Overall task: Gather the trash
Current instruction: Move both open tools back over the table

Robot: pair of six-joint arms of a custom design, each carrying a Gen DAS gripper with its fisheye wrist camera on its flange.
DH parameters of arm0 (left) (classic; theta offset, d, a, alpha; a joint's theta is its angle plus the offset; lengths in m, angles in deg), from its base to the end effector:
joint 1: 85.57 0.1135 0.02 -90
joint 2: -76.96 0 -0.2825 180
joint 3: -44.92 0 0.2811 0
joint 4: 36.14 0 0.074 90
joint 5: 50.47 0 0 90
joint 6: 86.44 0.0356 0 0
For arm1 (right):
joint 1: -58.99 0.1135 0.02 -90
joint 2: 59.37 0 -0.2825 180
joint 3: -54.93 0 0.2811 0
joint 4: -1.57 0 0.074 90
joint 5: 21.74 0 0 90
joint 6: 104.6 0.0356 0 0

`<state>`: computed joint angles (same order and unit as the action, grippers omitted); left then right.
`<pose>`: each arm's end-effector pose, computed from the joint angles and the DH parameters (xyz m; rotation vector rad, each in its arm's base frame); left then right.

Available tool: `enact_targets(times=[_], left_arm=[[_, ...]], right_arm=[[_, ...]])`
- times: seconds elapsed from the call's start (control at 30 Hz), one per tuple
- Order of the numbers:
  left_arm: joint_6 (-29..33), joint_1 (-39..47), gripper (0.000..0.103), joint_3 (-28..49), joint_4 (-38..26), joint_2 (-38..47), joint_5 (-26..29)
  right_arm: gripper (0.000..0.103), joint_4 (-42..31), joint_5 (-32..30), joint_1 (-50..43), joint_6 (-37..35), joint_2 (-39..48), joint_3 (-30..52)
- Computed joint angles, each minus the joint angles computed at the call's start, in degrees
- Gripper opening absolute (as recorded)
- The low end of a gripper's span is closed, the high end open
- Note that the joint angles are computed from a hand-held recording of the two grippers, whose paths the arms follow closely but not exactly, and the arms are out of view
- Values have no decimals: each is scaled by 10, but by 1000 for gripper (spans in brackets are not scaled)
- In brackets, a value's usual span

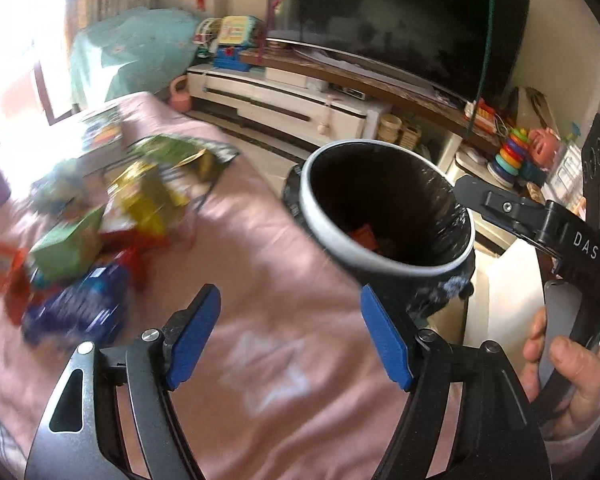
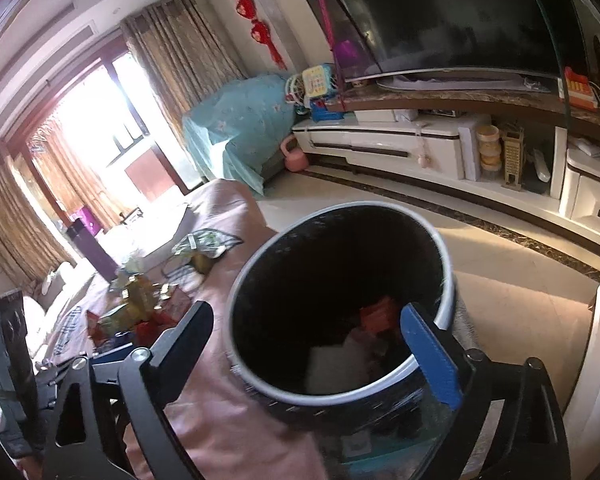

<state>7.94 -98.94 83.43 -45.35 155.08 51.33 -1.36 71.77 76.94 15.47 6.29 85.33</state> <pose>0.2416 -0.0649 0.1288 0.4666 2.3787 -0.3209 0.2092 0.0655 0.1409 0.2725 2.2477 0.3840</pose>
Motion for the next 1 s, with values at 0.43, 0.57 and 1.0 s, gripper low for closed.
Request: enact_targets(times=[0.43,0.57,1.0], left_arm=[[95,248,75,-63,-46,-81,111],[132,324,75,-57,-57,-57,144],[198,454,75,-21,-72,13,198]], right_arm=[[98,36,84,194,94,84,30],[98,46,97,235,104,132,55],[98,55,118,302,115,230,120]])
